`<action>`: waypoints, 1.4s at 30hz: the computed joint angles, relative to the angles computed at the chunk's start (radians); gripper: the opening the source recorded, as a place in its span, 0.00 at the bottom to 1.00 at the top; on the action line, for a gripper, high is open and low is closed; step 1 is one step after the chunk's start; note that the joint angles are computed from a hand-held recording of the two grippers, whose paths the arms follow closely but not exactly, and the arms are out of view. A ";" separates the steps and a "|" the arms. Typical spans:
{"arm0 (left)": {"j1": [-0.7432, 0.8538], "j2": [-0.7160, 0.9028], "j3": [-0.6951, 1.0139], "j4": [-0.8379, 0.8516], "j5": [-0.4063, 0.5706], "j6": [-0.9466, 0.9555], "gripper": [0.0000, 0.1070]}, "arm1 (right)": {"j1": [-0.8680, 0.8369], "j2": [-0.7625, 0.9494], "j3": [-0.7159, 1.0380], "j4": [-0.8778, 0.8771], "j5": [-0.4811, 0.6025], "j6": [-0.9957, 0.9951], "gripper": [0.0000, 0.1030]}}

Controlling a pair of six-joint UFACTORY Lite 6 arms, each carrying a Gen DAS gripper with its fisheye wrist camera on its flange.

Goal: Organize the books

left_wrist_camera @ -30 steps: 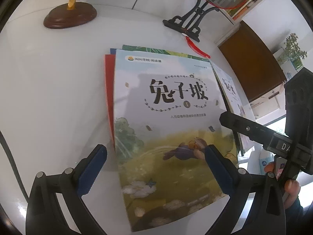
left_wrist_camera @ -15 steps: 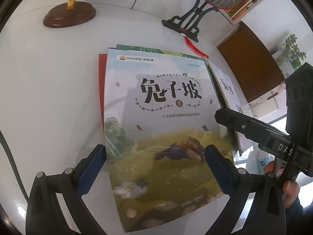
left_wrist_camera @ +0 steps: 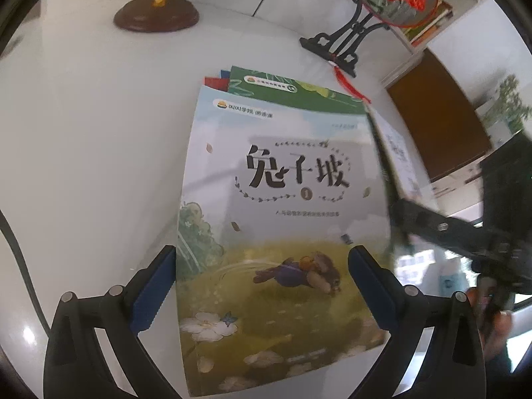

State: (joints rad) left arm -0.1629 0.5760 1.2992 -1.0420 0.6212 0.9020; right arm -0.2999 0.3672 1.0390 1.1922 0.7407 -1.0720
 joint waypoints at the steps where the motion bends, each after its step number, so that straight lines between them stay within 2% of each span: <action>1: 0.007 -0.029 -0.044 -0.021 0.009 0.023 0.93 | -0.008 -0.010 -0.020 -0.001 0.011 0.001 0.35; 6: -0.002 -0.099 -0.175 -0.034 0.003 0.062 0.93 | 0.030 -0.142 -0.170 -0.134 -0.062 0.037 0.35; 11: -0.001 -0.115 -0.203 -0.060 0.007 0.037 0.93 | 0.073 -0.343 -0.338 -0.338 -0.106 0.188 0.35; 13: -0.003 -0.103 -0.190 -0.065 0.008 0.025 0.93 | 0.103 -0.361 -0.390 -0.394 -0.136 0.242 0.35; 19: -0.027 -0.135 -0.232 -0.055 -0.028 0.008 0.93 | 0.137 -0.262 -0.388 -0.180 -0.139 0.062 0.35; 24: -0.007 -0.249 -0.342 -0.146 -0.004 0.075 0.89 | 0.236 -0.342 -0.420 -0.261 -0.263 0.120 0.35; 26: 0.013 -0.301 -0.377 -0.200 0.040 0.118 0.88 | 0.232 -0.378 -0.430 -0.271 -0.262 0.104 0.35; 28: 0.022 -0.354 -0.407 -0.240 0.081 0.140 0.88 | 0.200 -0.401 -0.425 -0.221 -0.207 0.024 0.35; 30: -0.009 -0.397 -0.422 -0.233 0.038 0.119 0.88 | 0.203 -0.444 -0.443 -0.212 -0.197 -0.006 0.35; 32: -0.040 -0.406 -0.421 -0.217 -0.017 0.099 0.88 | 0.258 -0.496 -0.458 -0.281 -0.245 0.054 0.35; 34: -0.032 -0.393 -0.414 -0.220 0.003 0.081 0.88 | 0.269 -0.492 -0.461 -0.285 -0.261 0.053 0.35; 37: -0.043 -0.438 -0.433 -0.206 -0.024 0.072 0.88 | 0.227 -0.469 -0.457 -0.189 -0.232 -0.057 0.35; 42: -0.021 -0.500 -0.433 -0.188 -0.025 0.064 0.88 | 0.274 -0.618 -0.482 -0.307 -0.246 0.036 0.35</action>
